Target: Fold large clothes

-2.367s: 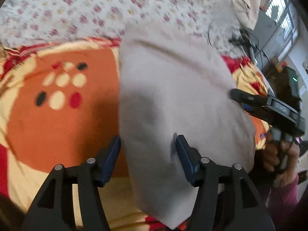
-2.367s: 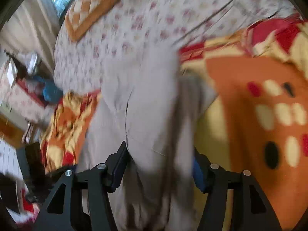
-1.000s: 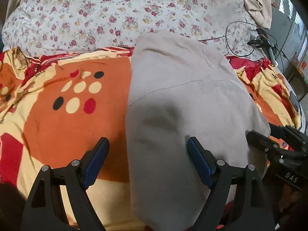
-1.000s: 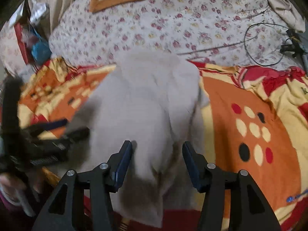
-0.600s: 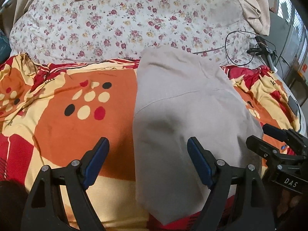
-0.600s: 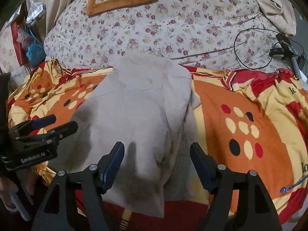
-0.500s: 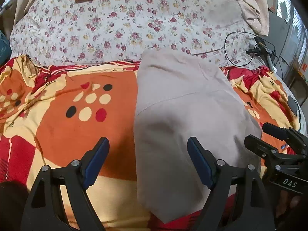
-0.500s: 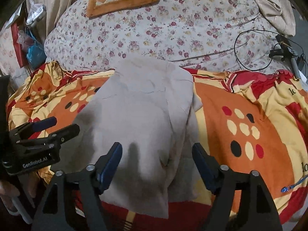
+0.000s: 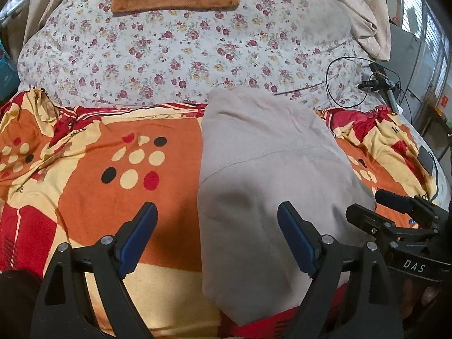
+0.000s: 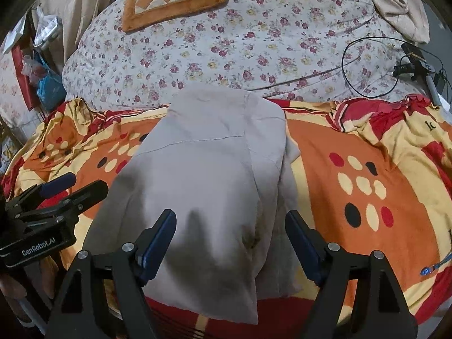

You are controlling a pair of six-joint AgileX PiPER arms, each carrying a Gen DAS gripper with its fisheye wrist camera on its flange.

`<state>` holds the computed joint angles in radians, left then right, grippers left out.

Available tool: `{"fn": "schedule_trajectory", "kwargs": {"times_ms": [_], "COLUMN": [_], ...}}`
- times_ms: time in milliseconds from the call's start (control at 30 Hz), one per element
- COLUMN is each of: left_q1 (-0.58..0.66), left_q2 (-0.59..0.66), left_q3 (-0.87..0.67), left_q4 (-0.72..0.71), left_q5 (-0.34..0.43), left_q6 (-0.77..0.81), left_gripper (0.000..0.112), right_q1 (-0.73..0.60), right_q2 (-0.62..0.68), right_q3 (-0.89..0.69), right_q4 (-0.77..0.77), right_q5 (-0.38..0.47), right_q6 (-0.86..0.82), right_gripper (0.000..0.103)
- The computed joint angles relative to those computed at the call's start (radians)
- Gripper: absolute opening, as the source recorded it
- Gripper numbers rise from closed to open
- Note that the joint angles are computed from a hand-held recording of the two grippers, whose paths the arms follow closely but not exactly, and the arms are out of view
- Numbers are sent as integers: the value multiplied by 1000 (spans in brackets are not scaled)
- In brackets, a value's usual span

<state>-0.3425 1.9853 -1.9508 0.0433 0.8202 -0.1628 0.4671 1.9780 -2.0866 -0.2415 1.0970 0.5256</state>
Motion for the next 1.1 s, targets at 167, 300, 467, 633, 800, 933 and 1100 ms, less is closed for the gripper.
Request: {"fn": "schedule_trajectory", "kwargs": {"times_ms": [167, 300, 467, 633, 800, 933, 1100], "left_q1": [2, 2, -2, -7, -10, -6, -5], "left_q2": [14, 21, 24, 27, 26, 28, 31], "left_q3": [-13, -17, -18, -19, -15, -16, -19], "left_q4": [13, 26, 40, 53, 59, 58, 57], "left_q5": [17, 23, 24, 25, 23, 23, 25], "left_q6": [-16, -34, -37, -39, -42, -46, -44], "left_gripper": [87, 87, 87, 87, 87, 87, 87], "right_q1": [-3, -5, -5, -4, -4, -3, -2], "right_q2": [2, 5, 10, 13, 23, 24, 25], "right_q3": [5, 7, 3, 1, -13, -15, -15], "right_q4": [5, 9, 11, 15, 20, 19, 22], "right_q5": [-4, -8, -8, -8, -3, -1, 1], "right_q6": [8, 9, 9, 5, 0, 1, 2], "right_gripper": [81, 81, 81, 82, 82, 82, 82]}}
